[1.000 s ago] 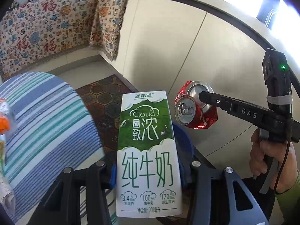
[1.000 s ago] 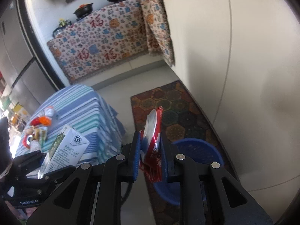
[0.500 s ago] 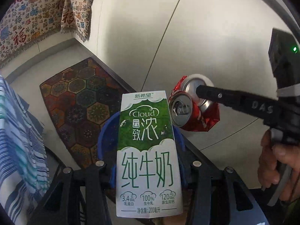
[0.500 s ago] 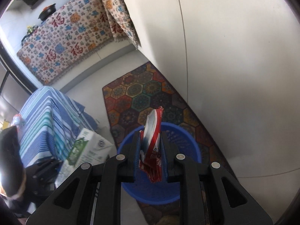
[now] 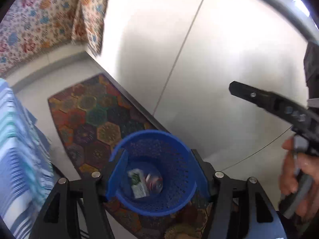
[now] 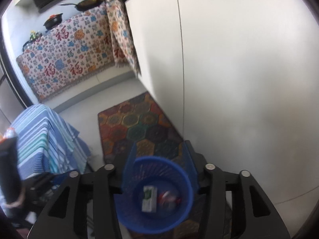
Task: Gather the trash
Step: 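Return both tools to the table and grasp the floral paper cup with the right tool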
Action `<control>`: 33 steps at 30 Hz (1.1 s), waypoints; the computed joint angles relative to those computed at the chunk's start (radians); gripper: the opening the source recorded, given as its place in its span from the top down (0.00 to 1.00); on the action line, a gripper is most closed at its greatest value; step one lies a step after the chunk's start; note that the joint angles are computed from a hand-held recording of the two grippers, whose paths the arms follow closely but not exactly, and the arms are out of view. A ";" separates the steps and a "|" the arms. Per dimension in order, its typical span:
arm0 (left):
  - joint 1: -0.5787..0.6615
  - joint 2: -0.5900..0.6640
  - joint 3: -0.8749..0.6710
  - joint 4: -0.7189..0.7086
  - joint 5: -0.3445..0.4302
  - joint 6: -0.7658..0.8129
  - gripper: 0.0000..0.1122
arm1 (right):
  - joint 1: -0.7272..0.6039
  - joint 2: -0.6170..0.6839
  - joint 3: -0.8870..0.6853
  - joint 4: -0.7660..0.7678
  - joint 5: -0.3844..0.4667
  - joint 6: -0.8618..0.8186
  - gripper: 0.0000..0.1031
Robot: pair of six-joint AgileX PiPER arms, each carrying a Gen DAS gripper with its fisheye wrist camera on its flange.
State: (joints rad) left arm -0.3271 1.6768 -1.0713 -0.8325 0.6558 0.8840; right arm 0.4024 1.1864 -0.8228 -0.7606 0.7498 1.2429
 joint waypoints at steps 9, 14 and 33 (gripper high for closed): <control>0.465 -0.405 0.182 0.025 0.296 0.171 0.39 | 0.406 0.119 -0.132 -0.310 0.239 0.228 0.28; 0.905 -0.445 0.226 0.040 0.441 0.381 0.39 | 0.553 0.308 -0.333 -0.277 0.172 0.182 0.25; 1.361 -0.055 -0.039 0.149 0.260 0.523 0.27 | 0.637 1.057 -1.255 0.507 0.013 -0.707 0.03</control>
State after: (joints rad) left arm 1.0343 1.6222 -1.1105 -0.6839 0.9162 1.4073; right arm 1.0398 2.2430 -2.0782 -0.2539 0.7630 0.5361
